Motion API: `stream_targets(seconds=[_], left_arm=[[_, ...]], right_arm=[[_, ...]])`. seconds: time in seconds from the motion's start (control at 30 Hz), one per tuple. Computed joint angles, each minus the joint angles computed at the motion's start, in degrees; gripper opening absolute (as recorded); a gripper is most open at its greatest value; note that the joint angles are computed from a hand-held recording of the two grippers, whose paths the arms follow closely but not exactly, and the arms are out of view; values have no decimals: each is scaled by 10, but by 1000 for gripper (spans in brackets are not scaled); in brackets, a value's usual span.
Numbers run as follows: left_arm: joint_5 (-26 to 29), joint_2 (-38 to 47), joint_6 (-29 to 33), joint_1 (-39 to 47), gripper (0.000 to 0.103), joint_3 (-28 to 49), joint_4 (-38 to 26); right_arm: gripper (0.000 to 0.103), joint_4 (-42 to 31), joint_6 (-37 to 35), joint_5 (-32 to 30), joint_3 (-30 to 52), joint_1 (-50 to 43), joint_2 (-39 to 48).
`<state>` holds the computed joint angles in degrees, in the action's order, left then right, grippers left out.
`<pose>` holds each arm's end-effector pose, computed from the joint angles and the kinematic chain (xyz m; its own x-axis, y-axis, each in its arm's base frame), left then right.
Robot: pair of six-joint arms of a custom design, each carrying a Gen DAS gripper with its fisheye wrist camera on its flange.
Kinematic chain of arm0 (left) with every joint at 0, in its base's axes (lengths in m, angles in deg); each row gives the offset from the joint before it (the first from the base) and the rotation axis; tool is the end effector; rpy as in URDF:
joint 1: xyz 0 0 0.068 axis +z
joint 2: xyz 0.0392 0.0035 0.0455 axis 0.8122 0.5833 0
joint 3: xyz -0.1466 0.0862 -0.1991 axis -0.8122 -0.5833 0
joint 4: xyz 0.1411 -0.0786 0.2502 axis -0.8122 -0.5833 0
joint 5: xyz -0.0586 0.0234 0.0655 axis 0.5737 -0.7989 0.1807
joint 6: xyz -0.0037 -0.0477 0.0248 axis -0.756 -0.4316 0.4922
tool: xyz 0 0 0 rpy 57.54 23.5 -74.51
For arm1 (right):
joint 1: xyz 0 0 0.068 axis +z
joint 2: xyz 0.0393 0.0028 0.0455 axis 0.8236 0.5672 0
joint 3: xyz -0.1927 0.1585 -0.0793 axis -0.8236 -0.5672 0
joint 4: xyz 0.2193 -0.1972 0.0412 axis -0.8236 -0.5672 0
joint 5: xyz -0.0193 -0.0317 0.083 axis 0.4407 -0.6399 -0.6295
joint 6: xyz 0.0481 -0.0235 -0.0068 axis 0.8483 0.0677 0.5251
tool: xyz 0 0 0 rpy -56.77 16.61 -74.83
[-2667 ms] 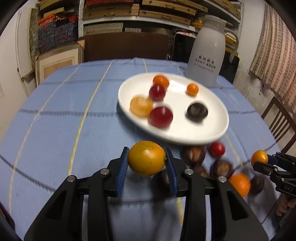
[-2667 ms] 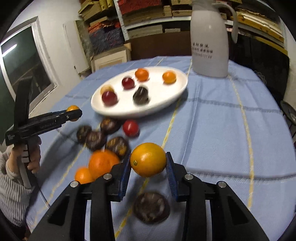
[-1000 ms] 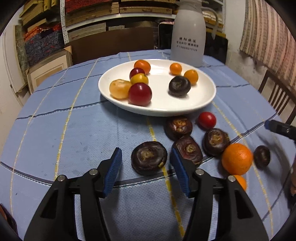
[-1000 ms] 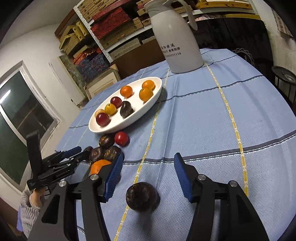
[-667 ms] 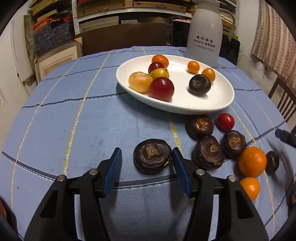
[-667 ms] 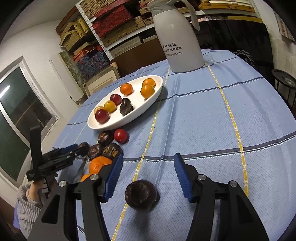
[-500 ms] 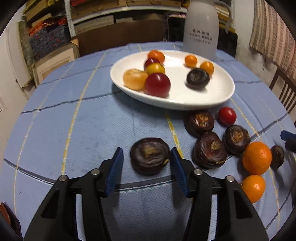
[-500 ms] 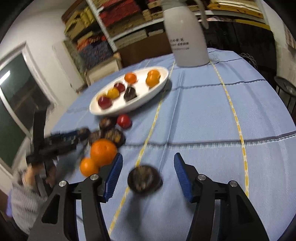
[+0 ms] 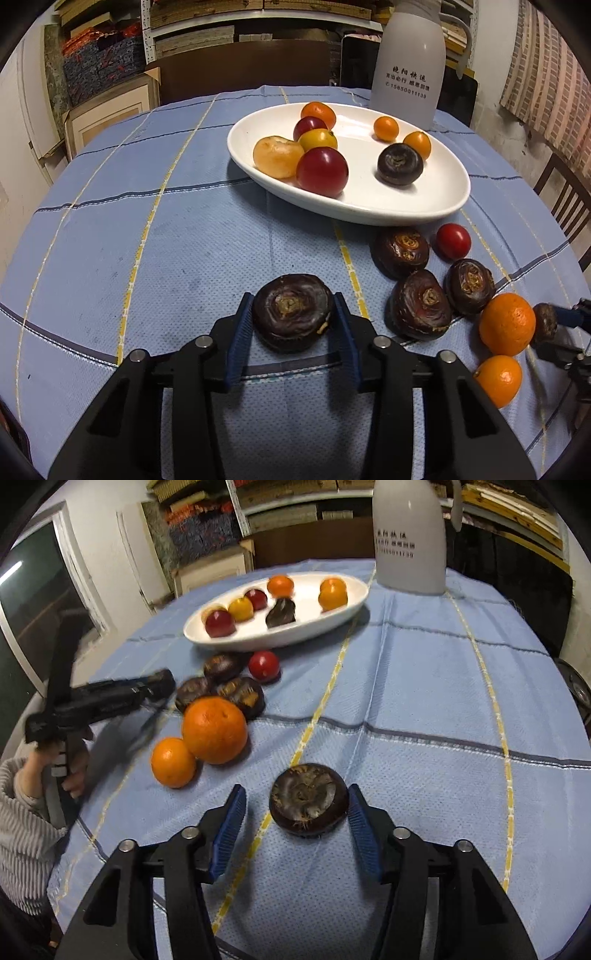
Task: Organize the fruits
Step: 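Grasp a dark brown fruit with the left tool while the right tool grasps another, then carry both brown fruits over the white plate and open both tools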
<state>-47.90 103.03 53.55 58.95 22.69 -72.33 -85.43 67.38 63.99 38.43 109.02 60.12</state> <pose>0.1989 0.0085 0.1218 -0.7518 0.1815 -0.6340 0.2418 0.9703 -0.0090 0.1113 0.1338 0.1244 -0.8106 -0.0757 -0.5807 -0.2119 0.9623 0.1704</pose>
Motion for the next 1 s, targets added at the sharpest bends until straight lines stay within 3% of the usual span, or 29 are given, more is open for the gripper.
stream_targets(seconds=[0.07,0.27,0.37,0.53,0.83,1.0], left_arm=[[5,-9,1,6,41,-2,-2],[29,-68,-7,19,41,10,-38],[21,-54,-13,9,41,50,-43],[-16,45,-45,-33,41,145,-5],[-46,318,-83,-53,41,309,73],[-57,389,-76,-59,44,340,98]], right_arm=[[43,1,-5,8,5,1,11],[43,-12,-21,-7,12,-23,-12],[43,-30,-54,-29,49,-62,-29],[43,-2,-114,-35,144,-123,41],[43,172,-154,-99,251,-207,300],[44,225,-159,-122,275,-219,385]])
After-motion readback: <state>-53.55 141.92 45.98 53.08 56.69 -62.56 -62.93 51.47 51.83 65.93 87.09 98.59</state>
